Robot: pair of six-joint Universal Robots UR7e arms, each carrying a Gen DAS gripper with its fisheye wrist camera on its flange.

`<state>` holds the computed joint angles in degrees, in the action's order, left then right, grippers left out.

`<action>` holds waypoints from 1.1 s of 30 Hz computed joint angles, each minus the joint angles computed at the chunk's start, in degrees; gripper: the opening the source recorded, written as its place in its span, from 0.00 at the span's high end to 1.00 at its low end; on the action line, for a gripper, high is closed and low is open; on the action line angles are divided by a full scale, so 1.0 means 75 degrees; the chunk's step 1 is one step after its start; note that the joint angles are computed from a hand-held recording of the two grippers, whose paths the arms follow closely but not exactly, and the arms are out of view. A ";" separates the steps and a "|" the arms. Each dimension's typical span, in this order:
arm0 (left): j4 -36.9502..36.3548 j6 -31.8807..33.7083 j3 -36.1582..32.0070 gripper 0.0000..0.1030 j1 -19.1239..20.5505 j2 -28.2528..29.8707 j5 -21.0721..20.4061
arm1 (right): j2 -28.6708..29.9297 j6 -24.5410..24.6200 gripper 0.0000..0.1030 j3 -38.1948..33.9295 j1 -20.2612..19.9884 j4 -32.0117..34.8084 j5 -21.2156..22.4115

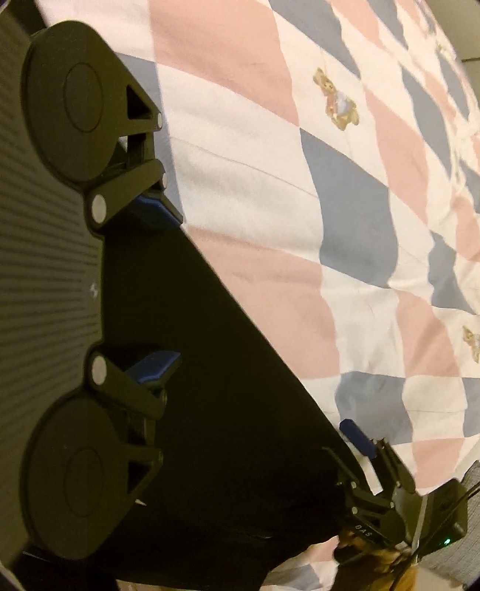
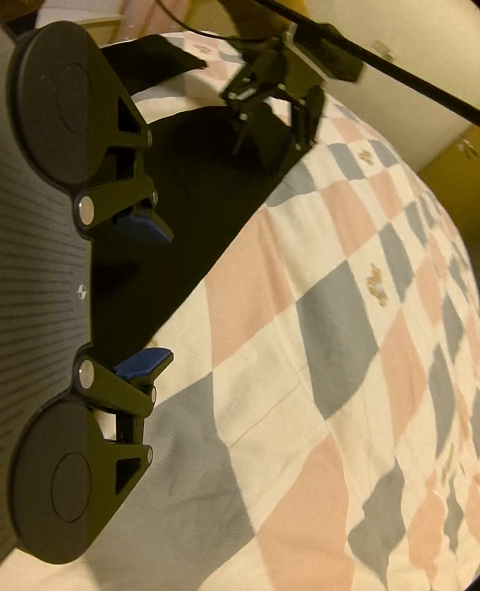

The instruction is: Fold clothes

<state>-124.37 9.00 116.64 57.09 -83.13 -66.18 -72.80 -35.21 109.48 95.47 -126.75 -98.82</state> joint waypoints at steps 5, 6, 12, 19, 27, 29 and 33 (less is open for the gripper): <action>0.0795 0.0628 -0.0779 0.32 0.0612 0.0442 -0.0269 | 0.0675 0.0021 0.31 -0.0923 -0.0182 0.1356 -0.0215; 0.1036 0.0721 -0.0954 0.32 0.0716 0.0547 -0.0314 | 0.0800 0.0063 0.31 -0.1127 -0.0241 0.1707 -0.0194; 0.1999 0.1215 -0.1561 0.52 0.1064 0.1103 -0.0503 | 0.1162 0.0025 0.54 -0.1722 -0.0437 0.2828 -0.0024; 0.1661 0.1583 -0.1206 0.89 0.0773 0.0806 -0.0076 | 0.0947 -0.0181 0.78 -0.1488 -0.0266 0.2626 -0.0165; 0.0586 0.1450 0.0057 0.96 -0.0069 -0.0241 0.0814 | 0.0094 -0.0755 0.88 -0.0112 0.0150 0.0703 -0.0745; 0.0438 0.1253 0.0295 0.96 -0.0242 -0.0393 0.1027 | -0.0042 -0.0858 0.88 0.0166 0.0276 0.0303 -0.0950; 0.0350 0.0872 0.0557 0.96 -0.0553 -0.0453 0.1465 | -0.0111 -0.0900 0.88 0.0476 0.0482 -0.0251 -0.1328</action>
<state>-121.74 15.54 120.81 52.94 -86.53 -55.19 -73.64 -41.97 113.05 99.09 -128.64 -108.78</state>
